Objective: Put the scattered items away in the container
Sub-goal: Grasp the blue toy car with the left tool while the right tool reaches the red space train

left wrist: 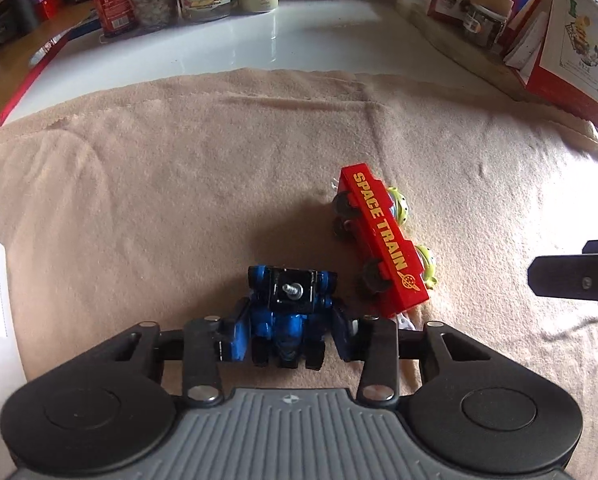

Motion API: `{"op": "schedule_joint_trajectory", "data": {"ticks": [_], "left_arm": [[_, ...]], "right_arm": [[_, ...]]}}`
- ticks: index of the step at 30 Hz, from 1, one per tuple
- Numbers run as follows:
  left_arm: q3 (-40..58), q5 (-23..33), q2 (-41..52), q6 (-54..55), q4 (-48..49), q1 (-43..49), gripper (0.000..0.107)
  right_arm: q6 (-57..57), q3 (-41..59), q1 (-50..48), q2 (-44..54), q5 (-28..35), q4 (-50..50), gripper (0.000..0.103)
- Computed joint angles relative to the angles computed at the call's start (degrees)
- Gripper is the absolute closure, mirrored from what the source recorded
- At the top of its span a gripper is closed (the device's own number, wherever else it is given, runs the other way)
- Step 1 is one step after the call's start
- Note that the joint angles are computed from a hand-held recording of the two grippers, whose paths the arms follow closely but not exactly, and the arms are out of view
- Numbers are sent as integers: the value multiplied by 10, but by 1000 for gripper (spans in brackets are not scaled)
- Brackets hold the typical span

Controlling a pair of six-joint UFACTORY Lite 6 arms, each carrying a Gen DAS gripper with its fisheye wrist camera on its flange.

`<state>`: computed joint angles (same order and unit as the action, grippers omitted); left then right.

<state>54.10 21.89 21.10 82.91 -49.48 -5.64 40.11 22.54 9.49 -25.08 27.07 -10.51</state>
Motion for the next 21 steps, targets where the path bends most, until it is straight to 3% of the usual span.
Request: {"op": "schedule_joint_trajectory", "data": {"ticks": [6, 13, 21], "left_arm": [[-32, 77, -36, -29, 72, 47, 67], [-156, 100, -140, 83, 90, 135, 67], [-234, 101, -209, 188, 60, 199, 66]], "right_arm": [[44, 27, 28, 52, -28, -21, 34], [74, 75, 49, 149, -84, -25, 34], [206, 153, 107, 289, -132, -146, 34]]}}
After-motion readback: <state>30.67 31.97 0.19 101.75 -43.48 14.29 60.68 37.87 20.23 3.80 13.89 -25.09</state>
